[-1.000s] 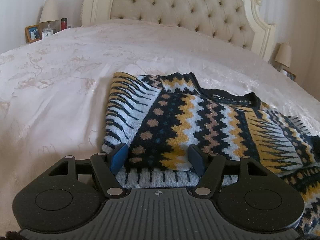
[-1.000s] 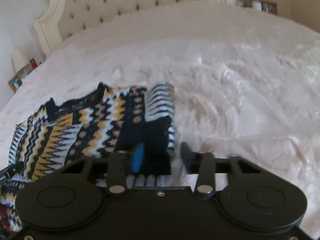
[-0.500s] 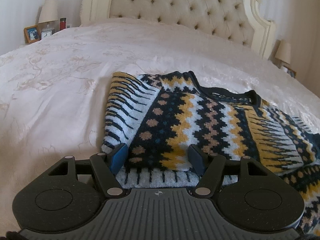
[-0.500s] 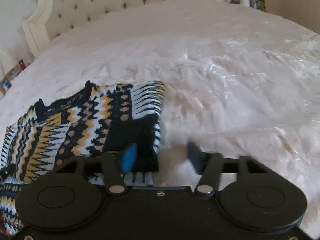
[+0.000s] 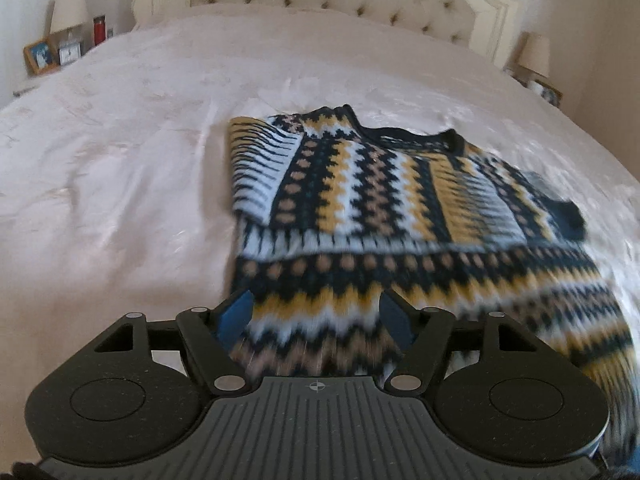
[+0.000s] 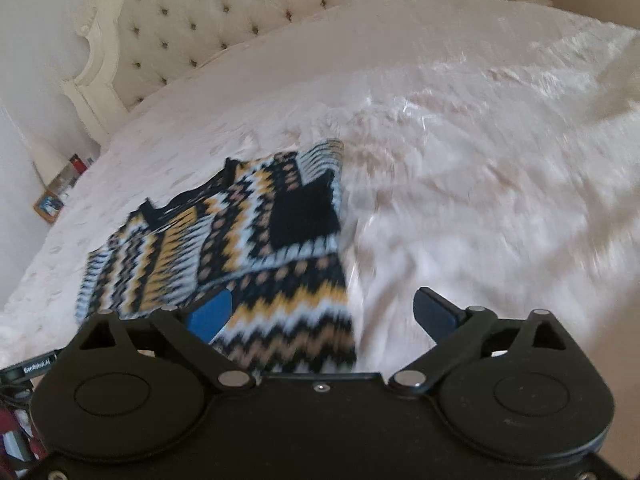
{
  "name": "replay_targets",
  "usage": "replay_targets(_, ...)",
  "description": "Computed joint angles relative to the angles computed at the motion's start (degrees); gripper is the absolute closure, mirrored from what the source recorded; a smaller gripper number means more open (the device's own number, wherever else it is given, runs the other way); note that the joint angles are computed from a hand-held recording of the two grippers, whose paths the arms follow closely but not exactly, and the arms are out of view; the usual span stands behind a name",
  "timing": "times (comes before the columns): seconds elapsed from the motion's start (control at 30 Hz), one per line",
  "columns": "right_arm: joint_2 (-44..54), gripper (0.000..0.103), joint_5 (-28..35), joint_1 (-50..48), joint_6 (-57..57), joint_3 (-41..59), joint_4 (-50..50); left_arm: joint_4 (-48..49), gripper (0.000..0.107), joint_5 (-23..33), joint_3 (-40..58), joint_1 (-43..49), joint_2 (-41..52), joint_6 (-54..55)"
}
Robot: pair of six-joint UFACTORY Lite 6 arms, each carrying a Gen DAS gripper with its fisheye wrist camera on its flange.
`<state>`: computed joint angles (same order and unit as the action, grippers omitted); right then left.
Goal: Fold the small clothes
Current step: 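Move both tools back toward the sweater's ribbed hem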
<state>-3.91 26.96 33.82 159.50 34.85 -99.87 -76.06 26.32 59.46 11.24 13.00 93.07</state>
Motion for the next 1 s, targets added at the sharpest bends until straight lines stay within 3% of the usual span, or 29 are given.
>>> replay_targets(0.33,-12.95,0.003,8.17,16.96,-8.69,-6.84,20.60,13.12,0.038,16.00,-15.97,15.91,-23.05,-6.18)
replay_targets(0.57,-18.80,0.001,13.33,27.92,-16.85,-8.10,35.20,23.53,0.038,26.17,-21.42,24.06,-30.80,-10.83)
replay_targets(0.7,-18.54,0.001,14.01,31.47,-20.68,-7.58,42.34,26.89,0.038,26.69,-24.26,25.16,-32.54,-11.06)
replay_targets(1.0,-14.13,0.001,0.01,29.20,-18.39,-9.97,43.84,32.21,0.038,21.38,-26.60,22.00,-29.26,-14.84)
